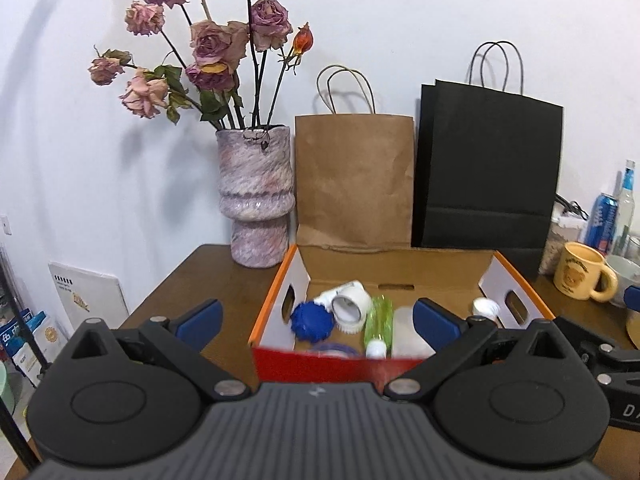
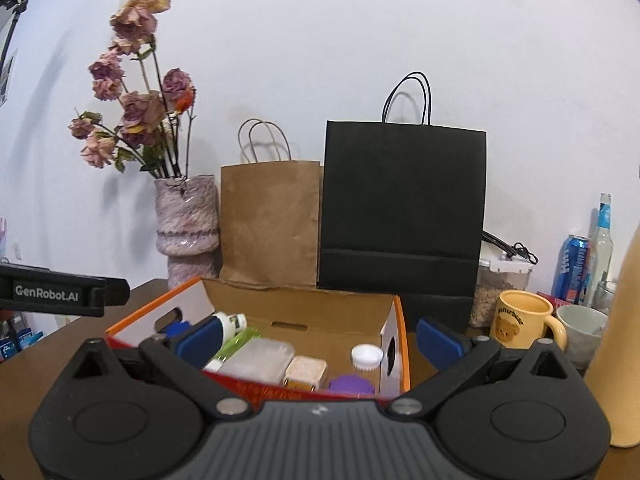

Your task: Organize rigid objects

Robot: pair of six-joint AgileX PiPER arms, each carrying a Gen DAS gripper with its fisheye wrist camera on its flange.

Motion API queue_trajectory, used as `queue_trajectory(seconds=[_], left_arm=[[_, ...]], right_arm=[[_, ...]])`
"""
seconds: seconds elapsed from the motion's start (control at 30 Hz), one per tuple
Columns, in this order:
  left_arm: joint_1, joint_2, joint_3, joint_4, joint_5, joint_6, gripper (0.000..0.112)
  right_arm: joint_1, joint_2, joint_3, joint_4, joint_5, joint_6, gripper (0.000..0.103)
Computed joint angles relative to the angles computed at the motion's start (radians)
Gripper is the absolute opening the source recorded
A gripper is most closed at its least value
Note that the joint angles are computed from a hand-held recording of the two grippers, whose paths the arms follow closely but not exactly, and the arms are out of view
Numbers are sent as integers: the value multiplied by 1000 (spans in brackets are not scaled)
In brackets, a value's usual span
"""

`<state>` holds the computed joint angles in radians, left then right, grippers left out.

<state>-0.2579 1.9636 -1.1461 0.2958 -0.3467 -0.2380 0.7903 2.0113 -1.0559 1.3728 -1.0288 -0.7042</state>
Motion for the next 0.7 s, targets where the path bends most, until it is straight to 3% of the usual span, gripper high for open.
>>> queue_trajectory(seconds=[0.43, 0.7], left_arm=[[85, -231, 423, 105, -146, 11, 103], [129, -296, 571, 156, -190, 15, 103]], right_arm=[[259, -49, 89, 246, -88, 20, 103], [380, -23, 81, 353, -122, 19, 103]])
